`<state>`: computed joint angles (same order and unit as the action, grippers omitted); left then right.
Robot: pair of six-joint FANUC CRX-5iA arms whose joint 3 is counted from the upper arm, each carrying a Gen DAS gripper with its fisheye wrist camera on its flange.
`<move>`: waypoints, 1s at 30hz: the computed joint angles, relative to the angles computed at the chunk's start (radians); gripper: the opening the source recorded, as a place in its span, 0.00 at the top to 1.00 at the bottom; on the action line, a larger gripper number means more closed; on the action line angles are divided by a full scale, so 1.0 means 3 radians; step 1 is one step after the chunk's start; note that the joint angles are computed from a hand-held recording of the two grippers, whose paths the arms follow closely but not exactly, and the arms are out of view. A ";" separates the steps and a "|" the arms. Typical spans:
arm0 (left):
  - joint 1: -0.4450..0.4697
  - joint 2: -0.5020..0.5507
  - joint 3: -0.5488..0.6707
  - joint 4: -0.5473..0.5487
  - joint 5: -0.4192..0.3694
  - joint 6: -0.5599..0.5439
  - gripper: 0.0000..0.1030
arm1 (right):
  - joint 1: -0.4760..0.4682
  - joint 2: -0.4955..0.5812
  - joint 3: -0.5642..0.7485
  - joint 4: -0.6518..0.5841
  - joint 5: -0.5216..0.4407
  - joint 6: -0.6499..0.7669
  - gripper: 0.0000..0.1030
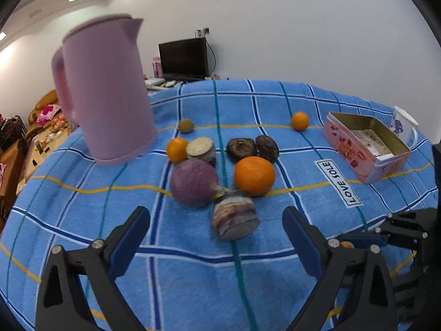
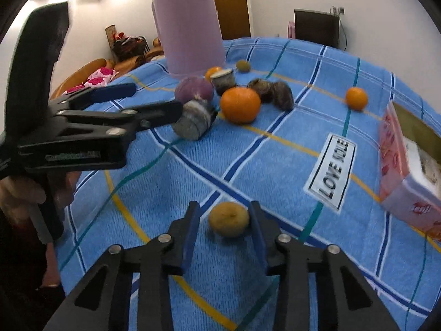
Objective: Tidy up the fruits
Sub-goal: 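Grasp the small brown round fruit with the right tool while the left tool grasps the cut cylindrical chunk, then carry both held items into the pink tin and open both tools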
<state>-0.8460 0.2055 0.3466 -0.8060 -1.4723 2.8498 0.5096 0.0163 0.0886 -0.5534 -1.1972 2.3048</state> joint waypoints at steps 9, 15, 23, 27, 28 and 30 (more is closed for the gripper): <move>0.0295 0.0032 -0.0103 0.0428 0.0330 -0.0034 0.40 | 0.0032 -0.0043 -0.0069 0.0123 0.0111 -0.0008 0.71; 0.0399 -0.0118 -0.0337 0.0603 0.0684 0.0025 0.56 | -0.0138 0.0030 0.0051 -0.0103 0.0096 -0.0025 0.71; 0.0255 -0.0103 -0.0239 0.0364 0.0589 0.0063 0.56 | -0.0401 0.0091 0.0224 -0.0386 0.0202 -0.0088 0.71; 0.0186 -0.0109 -0.0164 0.0228 0.0683 0.0065 0.56 | -0.0473 0.0119 0.0252 -0.0397 0.0336 -0.0160 0.71; 0.0174 -0.0099 -0.0138 0.0205 0.0695 0.0051 0.56 | -0.0495 0.0131 0.0271 -0.0416 0.0342 -0.0165 0.71; 0.0158 -0.0076 -0.0086 0.0164 0.0722 0.0008 0.56 | -0.0535 0.0153 0.0301 -0.0457 0.0378 -0.0174 0.71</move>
